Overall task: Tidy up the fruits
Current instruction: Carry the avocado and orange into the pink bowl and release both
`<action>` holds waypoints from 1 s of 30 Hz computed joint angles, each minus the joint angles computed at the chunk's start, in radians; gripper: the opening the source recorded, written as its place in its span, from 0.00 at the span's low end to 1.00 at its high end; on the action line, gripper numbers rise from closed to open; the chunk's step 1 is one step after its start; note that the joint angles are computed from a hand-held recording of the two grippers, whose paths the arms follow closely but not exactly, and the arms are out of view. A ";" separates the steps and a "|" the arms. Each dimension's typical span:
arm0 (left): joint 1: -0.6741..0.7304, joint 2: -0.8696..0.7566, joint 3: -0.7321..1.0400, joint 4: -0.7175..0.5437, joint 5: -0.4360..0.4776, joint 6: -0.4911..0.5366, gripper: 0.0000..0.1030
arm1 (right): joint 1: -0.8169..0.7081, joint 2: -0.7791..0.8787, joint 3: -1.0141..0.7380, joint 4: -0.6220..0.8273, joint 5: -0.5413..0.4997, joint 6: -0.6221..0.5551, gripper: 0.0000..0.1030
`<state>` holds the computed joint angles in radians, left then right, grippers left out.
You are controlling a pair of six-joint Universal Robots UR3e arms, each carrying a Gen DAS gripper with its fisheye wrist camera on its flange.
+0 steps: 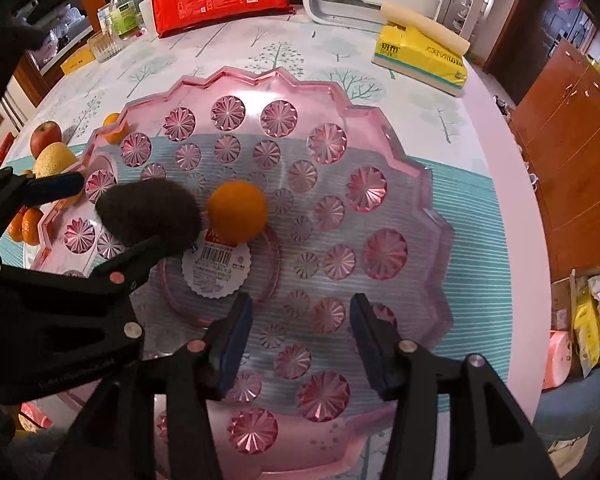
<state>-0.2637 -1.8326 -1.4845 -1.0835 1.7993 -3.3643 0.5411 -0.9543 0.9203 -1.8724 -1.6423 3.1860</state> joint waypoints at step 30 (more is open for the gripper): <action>0.010 0.346 -0.035 -0.116 -0.065 -0.032 1.00 | 0.031 -0.255 0.128 -0.058 -0.020 0.122 0.51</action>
